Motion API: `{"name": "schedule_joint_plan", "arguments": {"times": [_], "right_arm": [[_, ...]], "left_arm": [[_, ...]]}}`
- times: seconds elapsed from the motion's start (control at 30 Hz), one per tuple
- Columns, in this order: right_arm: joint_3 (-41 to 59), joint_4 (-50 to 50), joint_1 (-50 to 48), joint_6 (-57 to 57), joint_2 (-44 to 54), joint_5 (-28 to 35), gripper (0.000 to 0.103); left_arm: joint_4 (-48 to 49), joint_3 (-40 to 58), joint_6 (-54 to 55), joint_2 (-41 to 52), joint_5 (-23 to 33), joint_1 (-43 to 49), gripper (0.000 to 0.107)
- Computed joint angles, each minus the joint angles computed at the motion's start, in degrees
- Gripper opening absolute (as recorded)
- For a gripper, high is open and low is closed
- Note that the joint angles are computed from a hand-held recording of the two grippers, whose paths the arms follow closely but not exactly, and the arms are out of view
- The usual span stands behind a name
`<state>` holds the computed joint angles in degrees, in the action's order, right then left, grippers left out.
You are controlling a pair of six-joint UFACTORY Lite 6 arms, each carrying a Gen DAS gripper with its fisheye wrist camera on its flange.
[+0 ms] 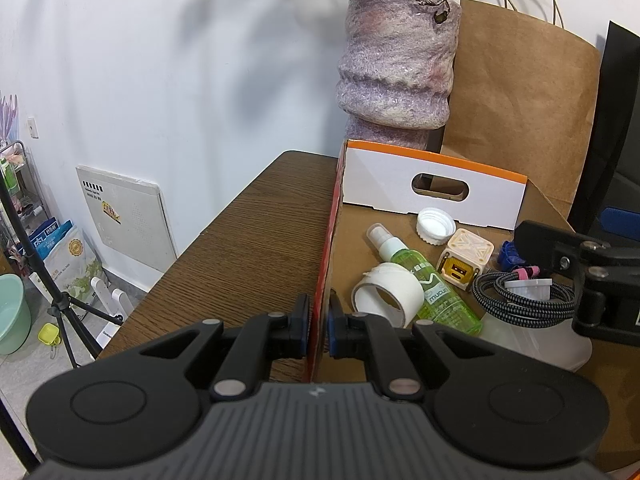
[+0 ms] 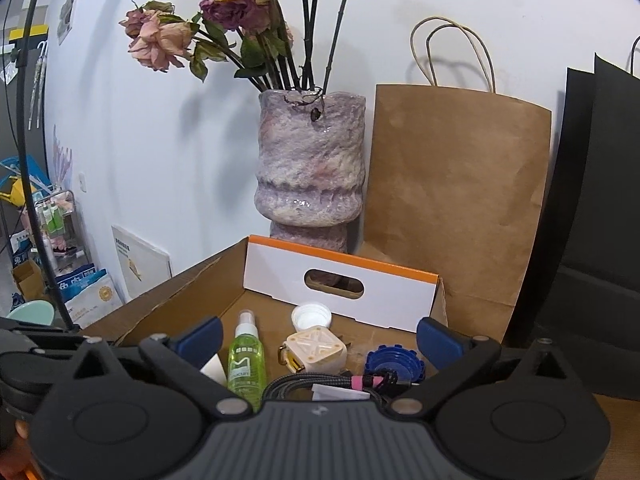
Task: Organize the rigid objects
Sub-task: 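Move the right gripper back to the black USB cable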
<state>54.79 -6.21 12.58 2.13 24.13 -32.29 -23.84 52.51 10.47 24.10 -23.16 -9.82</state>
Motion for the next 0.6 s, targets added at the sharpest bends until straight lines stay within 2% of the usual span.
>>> {"name": "schedule_joint_plan", "arguments": {"times": [0.27, 0.6], "right_arm": [[-0.90, -1.18, -0.89, -0.20, -0.73, -0.73, 0.103], [-1.52, -8.43, -8.04, 8.09, -2.66, -1.51, 0.103]], "left_arm": [[-0.20, 0.02, 0.15, 0.01, -0.01, -0.07, 0.010], [-0.16, 0.02, 0.10, 0.01, 0.00, -0.07, 0.010]]}}
